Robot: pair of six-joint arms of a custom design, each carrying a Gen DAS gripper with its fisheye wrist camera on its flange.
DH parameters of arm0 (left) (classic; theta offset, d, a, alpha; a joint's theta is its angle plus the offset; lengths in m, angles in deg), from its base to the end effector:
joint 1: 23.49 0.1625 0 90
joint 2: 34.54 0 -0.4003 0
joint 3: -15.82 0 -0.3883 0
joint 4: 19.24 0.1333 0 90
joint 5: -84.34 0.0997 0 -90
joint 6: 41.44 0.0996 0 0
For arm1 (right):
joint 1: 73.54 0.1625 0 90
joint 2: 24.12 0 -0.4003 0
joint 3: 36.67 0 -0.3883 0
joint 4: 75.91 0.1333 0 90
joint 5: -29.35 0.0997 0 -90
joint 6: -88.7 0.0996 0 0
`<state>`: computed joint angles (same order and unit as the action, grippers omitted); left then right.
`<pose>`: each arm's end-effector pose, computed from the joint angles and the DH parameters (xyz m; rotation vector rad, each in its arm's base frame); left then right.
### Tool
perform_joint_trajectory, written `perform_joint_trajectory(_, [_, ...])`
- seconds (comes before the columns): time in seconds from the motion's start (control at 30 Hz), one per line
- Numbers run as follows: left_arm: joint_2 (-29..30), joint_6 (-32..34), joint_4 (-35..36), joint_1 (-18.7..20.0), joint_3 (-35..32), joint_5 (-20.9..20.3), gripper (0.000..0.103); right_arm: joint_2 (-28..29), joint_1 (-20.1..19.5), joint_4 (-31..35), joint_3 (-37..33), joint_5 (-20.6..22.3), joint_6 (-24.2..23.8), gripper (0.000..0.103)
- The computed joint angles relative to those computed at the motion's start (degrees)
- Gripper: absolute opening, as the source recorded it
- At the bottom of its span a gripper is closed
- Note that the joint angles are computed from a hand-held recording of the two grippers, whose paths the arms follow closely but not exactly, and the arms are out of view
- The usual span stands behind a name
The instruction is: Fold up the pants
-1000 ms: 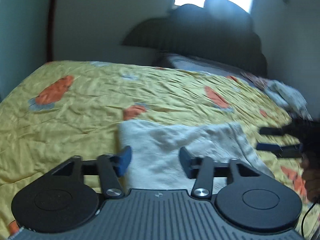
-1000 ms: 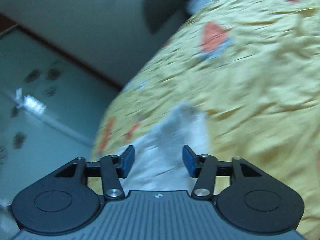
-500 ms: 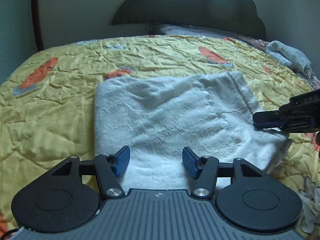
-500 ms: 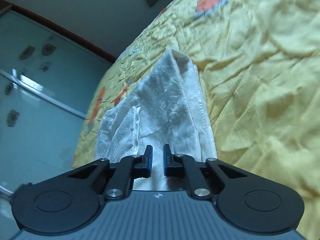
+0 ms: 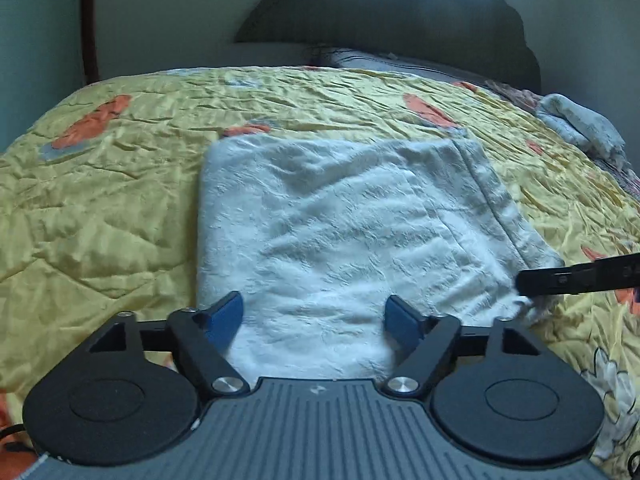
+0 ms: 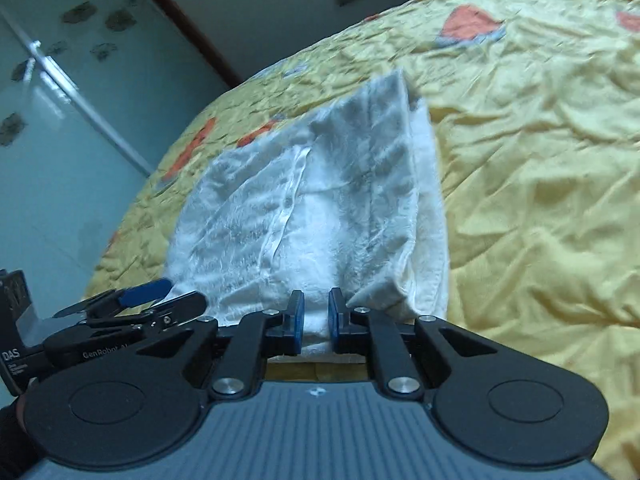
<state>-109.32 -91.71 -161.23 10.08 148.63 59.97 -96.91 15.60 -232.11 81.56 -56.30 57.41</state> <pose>-0.2140 -0.4109 0.1680 0.1899 2.1579 -1.0519 0.1330 -0.5214 0.2107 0.8238 -2.9479 0.5709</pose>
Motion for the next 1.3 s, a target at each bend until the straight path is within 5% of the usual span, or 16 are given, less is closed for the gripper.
perform_joint_trajectory(0.1, [-4.1,-10.9,12.5,-4.5,1.0,3.3,0.08,-4.3,1.0,-6.1,4.6,-0.3,0.6,0.02])
perform_joint_trajectory(0.17, [-6.0,-20.1,22.8,-7.2,0.8,3.2,0.085,-6.2,2.2,-7.8,6.8,-2.3,-0.6,0.06])
perform_joint_trajectory(0.23, [-6.5,-26.2,27.1,-9.2,1.0,0.8,0.085,-7.5,3.6,-8.9,9.2,-5.8,-2.5,0.076])
perform_joint_trajectory(0.33, [-4.7,-29.0,26.4,-11.2,2.4,-1.9,0.085,-7.9,4.9,-12.8,13.1,-9.5,-8.5,0.075])
perform_joint_trajectory(0.47, [-0.8,-35.0,35.0,-9.8,0.0,-4.2,0.086,-4.6,4.7,-18.4,14.8,-14.1,-8.6,0.075])
perform_joint_trajectory(0.57, [0.0,-35.8,35.3,-9.0,0.8,-3.0,0.103,-4.0,2.1,-25.6,17.8,-10.4,-9.2,0.083])
perform_joint_trajectory(0.7, [1.3,-37.2,33.6,-9.2,2.4,0.8,0.103,-1.4,1.3,-35.5,20.9,-8.6,-9.8,0.095])
perform_joint_trajectory(0.83, [0.7,-38.9,33.7,-9.2,3.0,1.4,0.102,5.7,2.6,-50.7,23.5,-10.9,-17.9,0.103])
perform_joint_trajectory(1.3, [-0.6,-32.5,29.3,-9.2,4.4,0.6,0.103,6.2,2.9,-50.6,22.5,-12.0,-17.1,0.103])
